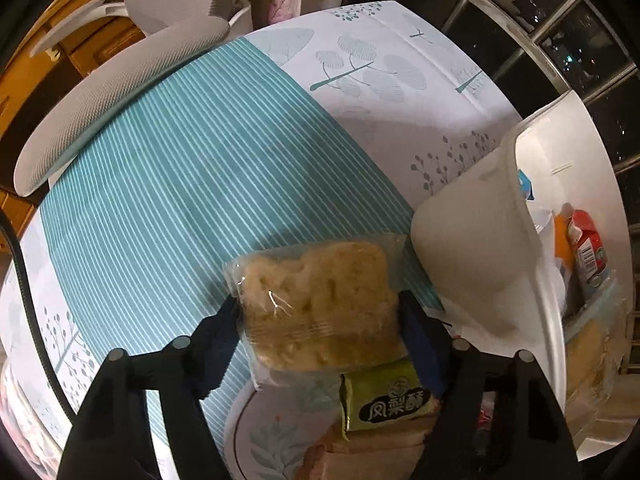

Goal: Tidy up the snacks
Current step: 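Grasp the clear rice-cracker bag on the plate with the left gripper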

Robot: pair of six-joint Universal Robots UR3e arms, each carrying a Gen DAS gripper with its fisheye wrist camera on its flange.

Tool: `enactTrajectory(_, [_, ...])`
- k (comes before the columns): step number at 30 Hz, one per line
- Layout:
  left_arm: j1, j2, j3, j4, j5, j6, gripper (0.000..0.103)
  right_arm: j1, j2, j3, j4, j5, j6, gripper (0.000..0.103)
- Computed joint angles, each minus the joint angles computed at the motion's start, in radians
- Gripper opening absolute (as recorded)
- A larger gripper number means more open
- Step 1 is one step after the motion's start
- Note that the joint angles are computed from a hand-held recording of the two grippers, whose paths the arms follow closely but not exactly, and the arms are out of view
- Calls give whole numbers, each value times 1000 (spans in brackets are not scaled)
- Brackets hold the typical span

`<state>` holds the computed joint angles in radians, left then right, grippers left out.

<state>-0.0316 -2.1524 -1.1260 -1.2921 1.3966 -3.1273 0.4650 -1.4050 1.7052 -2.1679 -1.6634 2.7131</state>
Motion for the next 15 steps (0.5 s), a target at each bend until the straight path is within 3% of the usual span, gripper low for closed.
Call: enactTrajectory(15, [107, 272, -336, -25, 8, -114, 71, 39, -12, -86, 223, -13, 40, 45])
